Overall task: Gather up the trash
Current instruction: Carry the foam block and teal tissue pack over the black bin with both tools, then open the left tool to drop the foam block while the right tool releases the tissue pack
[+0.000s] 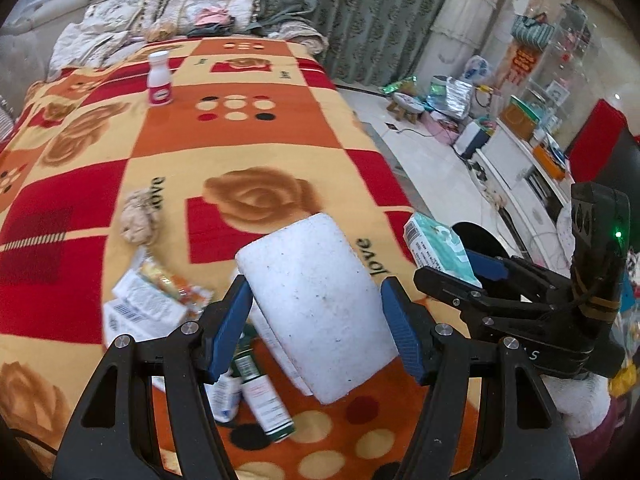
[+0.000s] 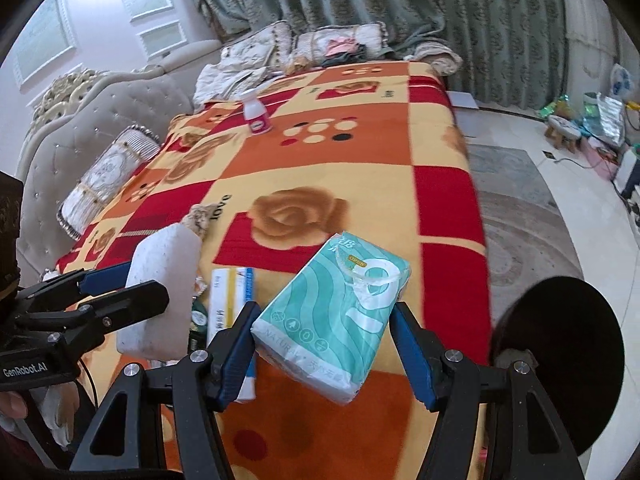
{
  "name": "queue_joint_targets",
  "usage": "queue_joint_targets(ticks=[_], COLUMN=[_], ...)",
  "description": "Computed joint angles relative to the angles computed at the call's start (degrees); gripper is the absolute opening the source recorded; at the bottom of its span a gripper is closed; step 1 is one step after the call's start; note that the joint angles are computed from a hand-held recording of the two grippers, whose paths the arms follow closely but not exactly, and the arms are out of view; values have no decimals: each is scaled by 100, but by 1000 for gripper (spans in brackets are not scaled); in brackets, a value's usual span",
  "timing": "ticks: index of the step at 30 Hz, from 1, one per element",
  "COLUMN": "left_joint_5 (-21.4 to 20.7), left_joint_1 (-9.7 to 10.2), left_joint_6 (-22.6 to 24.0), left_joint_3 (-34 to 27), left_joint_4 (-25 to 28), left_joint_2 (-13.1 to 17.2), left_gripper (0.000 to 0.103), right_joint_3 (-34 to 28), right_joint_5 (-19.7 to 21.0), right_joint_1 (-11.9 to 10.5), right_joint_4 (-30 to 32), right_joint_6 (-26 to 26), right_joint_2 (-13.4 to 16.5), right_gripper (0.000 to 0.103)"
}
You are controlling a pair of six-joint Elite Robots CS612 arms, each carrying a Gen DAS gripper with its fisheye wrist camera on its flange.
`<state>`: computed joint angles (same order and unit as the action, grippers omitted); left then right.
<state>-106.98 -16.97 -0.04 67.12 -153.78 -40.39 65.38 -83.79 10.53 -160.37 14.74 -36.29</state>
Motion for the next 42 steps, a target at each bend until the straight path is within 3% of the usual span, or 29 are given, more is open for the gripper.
queue_joint_targets(ticks=[13, 20, 24, 30, 42], left_joint_5=[-286, -372, -427, -498, -1048], left_joint_1=[-354, -540, -617, -720, -848], left_joint_6=[460, 685, 751, 821, 931], left_joint_3=[-204, -369, -517, -761, -1374], left_joint_4=[344, 526, 686, 935, 1483], left_joint_2=[74, 148, 228, 376, 795], left_gripper=[65, 65, 65, 65, 69], right_joint_3=[913, 1446, 1620, 1801, 2014], right_joint_5=[-517, -866, -888, -946, -1044], right_joint_1=[-258, -524, -653, -754, -823], right_joint_4=[-395, -419, -265, -176, -372], right_joint_6=[485, 991, 1357, 1744, 1909], right_joint_2=[-455, -690, -722, -732, -835], right_gripper=[63, 63, 64, 75, 78])
